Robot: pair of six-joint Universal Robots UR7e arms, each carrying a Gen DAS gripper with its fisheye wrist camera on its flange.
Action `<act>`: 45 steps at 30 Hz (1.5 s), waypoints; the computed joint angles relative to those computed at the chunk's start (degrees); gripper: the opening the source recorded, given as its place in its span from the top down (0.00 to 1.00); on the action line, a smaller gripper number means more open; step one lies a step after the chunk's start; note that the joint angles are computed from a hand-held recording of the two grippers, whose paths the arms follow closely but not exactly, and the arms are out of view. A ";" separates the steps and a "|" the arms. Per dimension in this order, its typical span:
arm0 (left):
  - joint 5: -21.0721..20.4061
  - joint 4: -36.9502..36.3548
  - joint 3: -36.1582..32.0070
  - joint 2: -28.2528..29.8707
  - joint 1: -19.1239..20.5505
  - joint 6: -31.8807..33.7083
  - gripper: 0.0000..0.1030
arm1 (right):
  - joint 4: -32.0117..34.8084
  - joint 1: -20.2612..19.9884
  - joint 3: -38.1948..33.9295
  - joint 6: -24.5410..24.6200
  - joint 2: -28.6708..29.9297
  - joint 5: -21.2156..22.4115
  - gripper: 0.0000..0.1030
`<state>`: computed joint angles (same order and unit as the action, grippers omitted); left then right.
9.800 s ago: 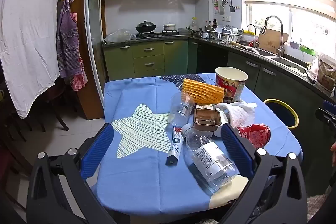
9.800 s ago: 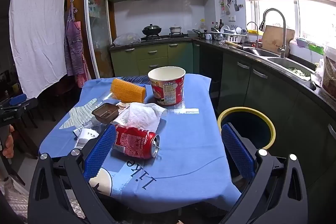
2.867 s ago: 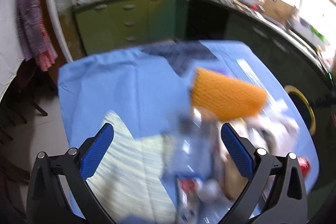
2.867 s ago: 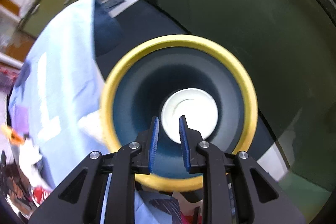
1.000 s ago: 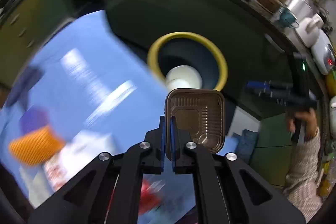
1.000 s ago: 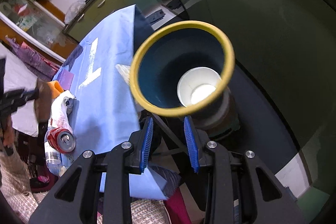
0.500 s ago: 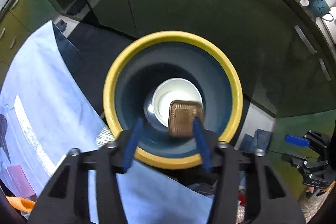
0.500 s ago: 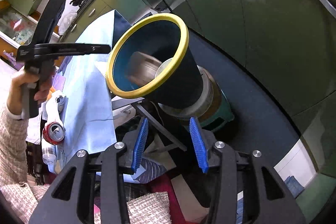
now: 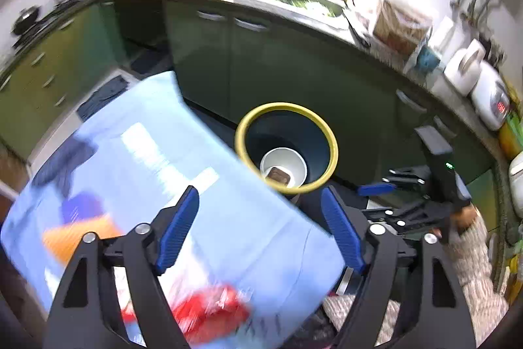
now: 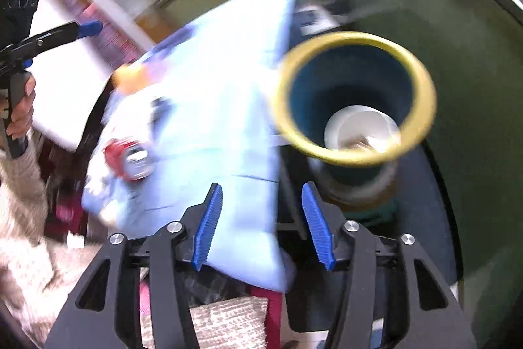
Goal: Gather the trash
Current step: 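Grasp the crushed red Coca-Cola can with the right gripper, then carry the red can over the bin and open the right gripper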
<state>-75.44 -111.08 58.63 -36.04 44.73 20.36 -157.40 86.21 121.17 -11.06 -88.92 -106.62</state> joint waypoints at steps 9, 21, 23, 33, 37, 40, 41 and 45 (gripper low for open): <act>4.96 -12.09 21.48 -19.69 6.38 -1.94 0.21 | 23.45 15.75 -24.98 -18.08 23.40 -8.27 0.23; 6.59 -19.56 31.05 -29.34 13.65 -7.84 0.15 | 33.10 20.88 -37.72 -29.76 40.92 -26.08 0.20; 5.28 -20.05 31.05 -29.52 14.61 -8.66 0.15 | 35.11 20.59 -39.35 -29.25 42.79 -27.66 0.20; 4.14 -20.36 30.96 -29.65 17.29 -10.42 0.15 | 40.16 19.58 -42.93 -27.75 46.32 -29.87 0.26; 3.86 -20.17 30.85 -29.50 17.89 -10.90 0.15 | 40.84 19.26 -43.74 -27.41 47.79 -30.87 0.26; 3.91 -20.19 30.94 -29.60 17.96 -10.71 0.15 | 40.67 18.87 -43.75 -26.37 47.91 -30.19 0.28; 3.94 -20.30 31.08 -29.66 17.96 -10.69 0.15 | 40.57 18.75 -43.69 -26.06 47.86 -29.74 0.28; 3.92 -20.44 31.20 -29.64 17.97 -10.62 0.15 | 39.66 18.31 -43.29 -25.87 47.06 -28.57 0.29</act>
